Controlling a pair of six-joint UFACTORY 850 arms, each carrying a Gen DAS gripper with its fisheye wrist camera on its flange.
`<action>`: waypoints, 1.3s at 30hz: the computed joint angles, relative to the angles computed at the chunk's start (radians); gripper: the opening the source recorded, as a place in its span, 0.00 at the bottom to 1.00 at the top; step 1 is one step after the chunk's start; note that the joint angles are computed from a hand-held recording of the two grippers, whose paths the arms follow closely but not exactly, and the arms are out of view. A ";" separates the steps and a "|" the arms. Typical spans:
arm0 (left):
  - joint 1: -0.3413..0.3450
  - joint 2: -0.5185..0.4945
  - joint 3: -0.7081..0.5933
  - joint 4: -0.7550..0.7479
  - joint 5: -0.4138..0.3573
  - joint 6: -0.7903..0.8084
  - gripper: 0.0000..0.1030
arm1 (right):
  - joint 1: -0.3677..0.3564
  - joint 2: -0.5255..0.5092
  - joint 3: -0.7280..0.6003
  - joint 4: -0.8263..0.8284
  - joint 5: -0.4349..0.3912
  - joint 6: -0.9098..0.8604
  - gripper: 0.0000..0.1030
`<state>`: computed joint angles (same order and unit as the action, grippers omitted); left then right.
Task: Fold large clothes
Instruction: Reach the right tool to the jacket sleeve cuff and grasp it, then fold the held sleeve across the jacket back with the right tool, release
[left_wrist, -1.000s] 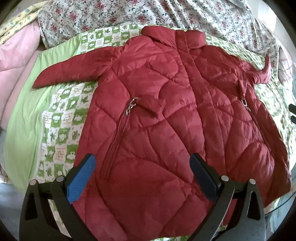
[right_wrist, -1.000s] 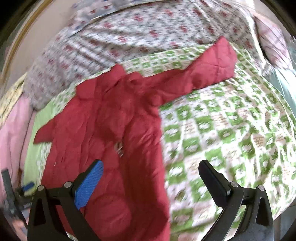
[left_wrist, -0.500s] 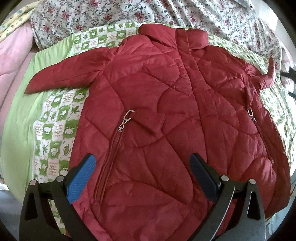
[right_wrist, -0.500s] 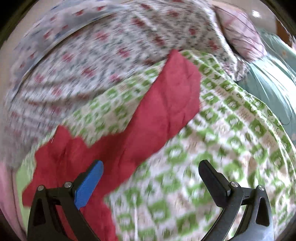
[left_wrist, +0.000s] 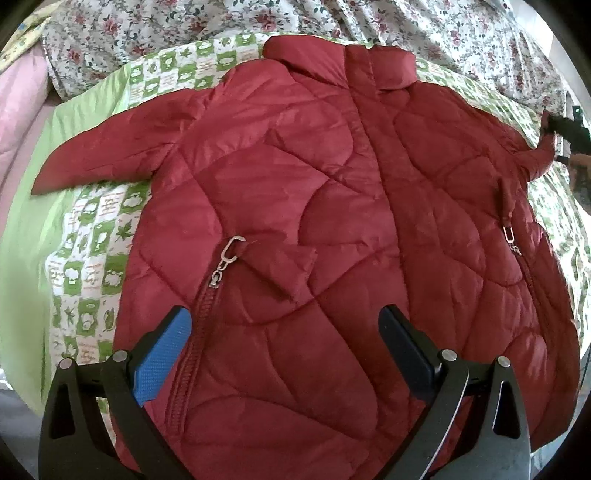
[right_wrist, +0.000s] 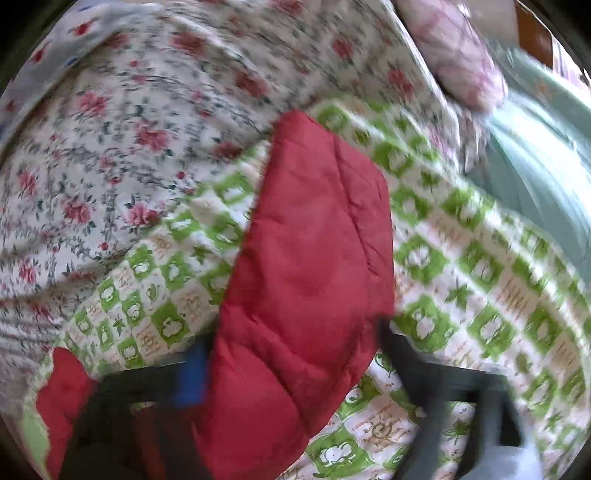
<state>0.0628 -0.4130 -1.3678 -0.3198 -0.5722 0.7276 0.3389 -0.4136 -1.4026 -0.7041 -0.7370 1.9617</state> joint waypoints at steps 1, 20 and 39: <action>0.000 0.000 0.001 -0.005 0.000 0.006 0.99 | -0.001 0.015 0.029 -0.008 0.041 0.029 0.32; 0.045 -0.009 -0.019 -0.140 -0.051 0.092 0.99 | 0.240 -0.097 -0.192 -0.375 0.283 0.029 0.12; 0.094 -0.351 -0.518 -0.408 -0.561 0.063 0.99 | 0.397 -0.593 -0.897 0.224 0.043 -0.996 0.18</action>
<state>0.1570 -0.7637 -1.8857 -0.7282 -1.1327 0.7902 0.7360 -1.0065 -2.2994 -0.4798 -0.6942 0.9652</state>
